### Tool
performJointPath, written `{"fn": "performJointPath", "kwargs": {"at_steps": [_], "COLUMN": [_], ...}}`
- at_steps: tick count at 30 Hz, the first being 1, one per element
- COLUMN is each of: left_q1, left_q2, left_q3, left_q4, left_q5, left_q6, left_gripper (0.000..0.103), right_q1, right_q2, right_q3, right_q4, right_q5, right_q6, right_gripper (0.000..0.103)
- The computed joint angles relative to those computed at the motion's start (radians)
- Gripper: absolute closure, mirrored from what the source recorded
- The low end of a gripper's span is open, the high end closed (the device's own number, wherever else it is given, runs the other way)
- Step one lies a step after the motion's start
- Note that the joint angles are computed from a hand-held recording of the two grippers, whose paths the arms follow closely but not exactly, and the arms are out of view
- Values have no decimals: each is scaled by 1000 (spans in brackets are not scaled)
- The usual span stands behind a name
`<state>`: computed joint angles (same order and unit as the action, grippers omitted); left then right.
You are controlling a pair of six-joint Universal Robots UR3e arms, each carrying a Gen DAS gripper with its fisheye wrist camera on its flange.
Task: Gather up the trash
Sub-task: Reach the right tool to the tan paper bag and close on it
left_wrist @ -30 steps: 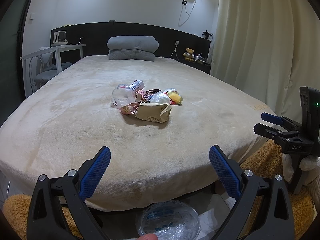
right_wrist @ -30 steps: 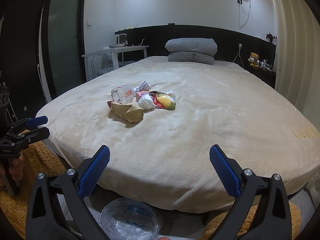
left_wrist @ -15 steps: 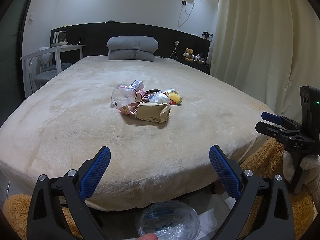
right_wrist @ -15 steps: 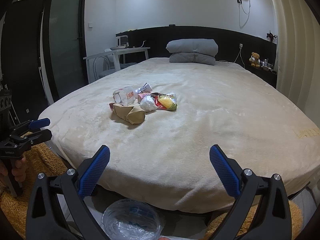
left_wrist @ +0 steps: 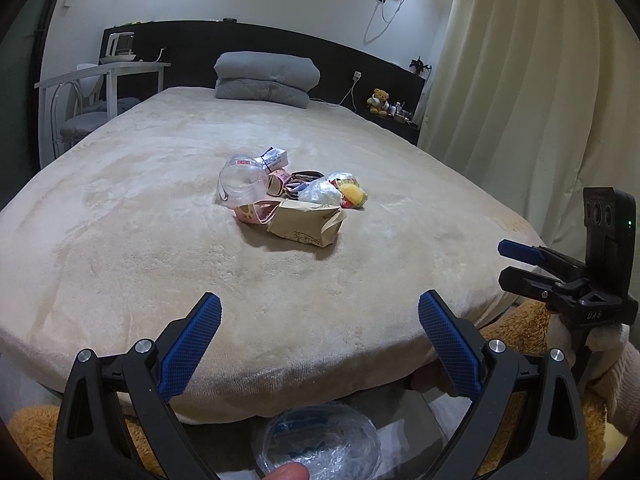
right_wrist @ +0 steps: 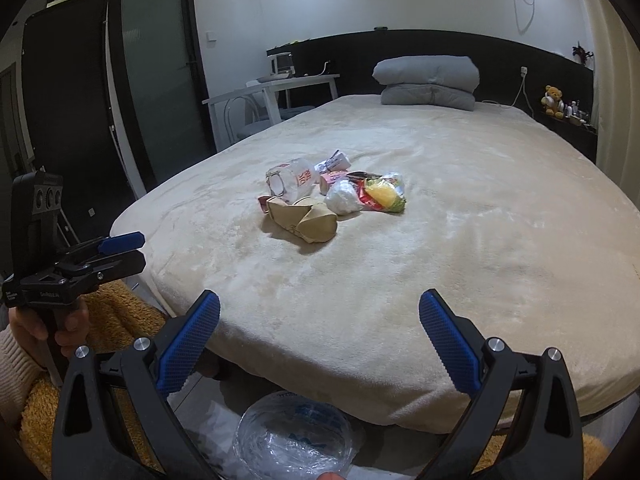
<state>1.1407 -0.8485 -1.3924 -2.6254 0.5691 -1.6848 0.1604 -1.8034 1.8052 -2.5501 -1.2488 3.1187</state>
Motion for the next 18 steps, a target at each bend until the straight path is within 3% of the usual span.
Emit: {"fn": "performJointPath", "kwargs": {"at_steps": [2,6,11,18], "left_q1": [-134,-304,-394,-439], "left_q2": [-38,-162,-350,-572], "left_q3": [-93,-151,-93,62], "left_q4": [304,669,830,861], "left_q5": [5,55,88,55], "left_q6": [-241,-507,-667,-756], "left_gripper": [6,6,6,6], "right_q1": [1,10,31,55], "right_q2": [64,200,418,753], "right_q3": [-69,-233,-502,-949], "right_q4": [19,86,199,405], "right_q5": [16,42,73,56], "right_q6": [-17,-77,-163,-252], "right_gripper": [4,4,6,8]}}
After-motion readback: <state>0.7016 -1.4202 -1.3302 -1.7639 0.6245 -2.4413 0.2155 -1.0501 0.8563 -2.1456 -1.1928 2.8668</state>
